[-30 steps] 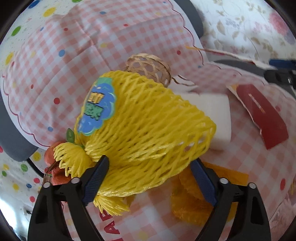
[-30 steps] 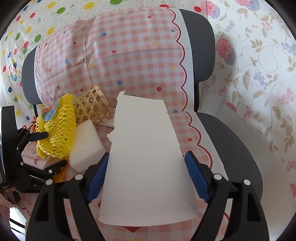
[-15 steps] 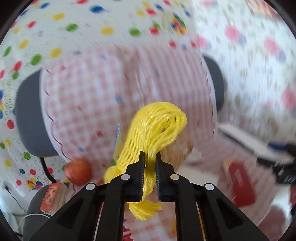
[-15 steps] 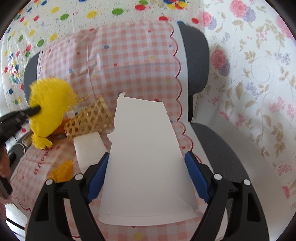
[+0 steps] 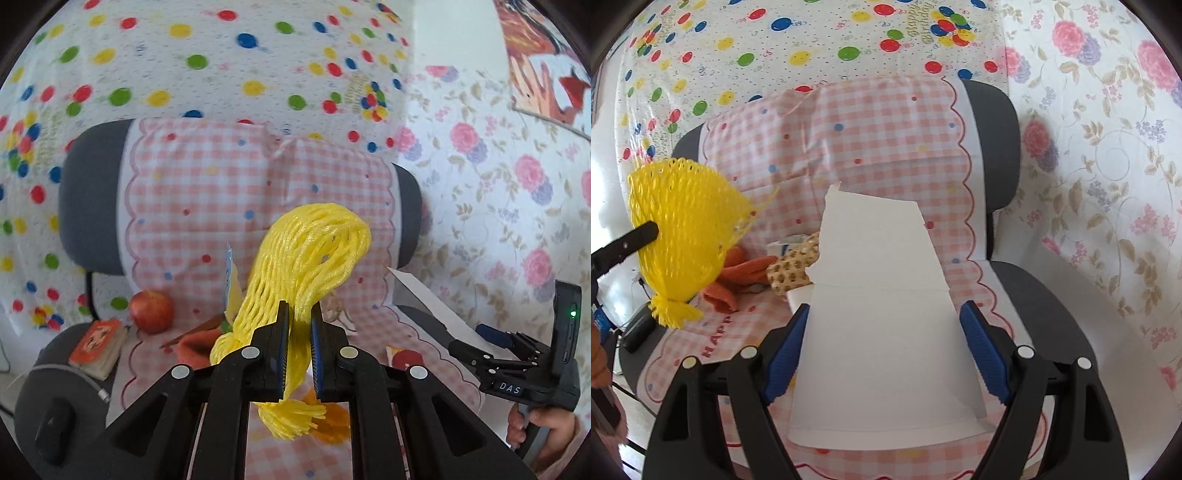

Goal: Collect trash
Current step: 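Carry the net and paper to the wastebasket and open both grippers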

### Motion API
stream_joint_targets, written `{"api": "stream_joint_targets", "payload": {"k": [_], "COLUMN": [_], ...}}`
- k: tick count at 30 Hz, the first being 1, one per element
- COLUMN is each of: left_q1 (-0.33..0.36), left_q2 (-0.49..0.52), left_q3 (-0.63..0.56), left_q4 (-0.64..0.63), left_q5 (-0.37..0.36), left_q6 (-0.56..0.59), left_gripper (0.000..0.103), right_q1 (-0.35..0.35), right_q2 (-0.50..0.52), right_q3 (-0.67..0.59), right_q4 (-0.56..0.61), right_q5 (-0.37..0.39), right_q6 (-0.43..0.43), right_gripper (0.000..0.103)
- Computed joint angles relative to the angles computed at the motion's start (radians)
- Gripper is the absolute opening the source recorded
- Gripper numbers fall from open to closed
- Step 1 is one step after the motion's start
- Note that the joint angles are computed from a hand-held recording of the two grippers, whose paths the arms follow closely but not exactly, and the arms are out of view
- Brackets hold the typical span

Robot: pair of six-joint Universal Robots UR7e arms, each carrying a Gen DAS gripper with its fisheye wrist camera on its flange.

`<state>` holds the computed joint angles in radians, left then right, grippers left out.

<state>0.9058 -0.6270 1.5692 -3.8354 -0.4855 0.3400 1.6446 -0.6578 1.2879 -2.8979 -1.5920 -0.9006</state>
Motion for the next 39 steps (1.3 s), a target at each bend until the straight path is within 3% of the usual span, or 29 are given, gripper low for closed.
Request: {"api": "stream_joint_targets", "payload": {"k": [11, 14, 17, 24, 31, 39], "left_q1": [-0.085, -0.094, -0.098, -0.089, -0.058, -0.057], "left_q2": [-0.027, -0.052, -0.056, -0.036, -0.010, 0.080], "left_q3": [0.095, 0.148, 0.166, 0.150, 0.121, 0.017], "left_q4": [-0.122, -0.071, -0.057, 0.001, 0.233, 0.443], "left_q5": [0.193, 0.194, 0.177, 0.042, -0.182, -0.396], "left_q6": [0.086, -0.009, -0.034, -0.060, -0.179, -0.188], "left_gripper": [0.012, 0.012, 0.012, 0.012, 0.012, 0.012], "right_q1": [0.038, 0.038, 0.034, 0.000, -0.047, -0.116], "right_q2": [-0.026, -0.029, -0.038, -0.100, -0.196, -0.325], "right_q3": [0.064, 0.072, 0.083, 0.147, 0.270, 0.437], "right_q4": [0.032, 0.035, 0.018, -0.078, -0.224, -0.364], "right_q5": [0.073, 0.072, 0.063, 0.011, -0.071, -0.193], "right_q6": [-0.024, -0.022, -0.019, 0.003, 0.015, 0.015], "right_gripper": [0.079, 0.079, 0.079, 0.079, 0.079, 0.079]}}
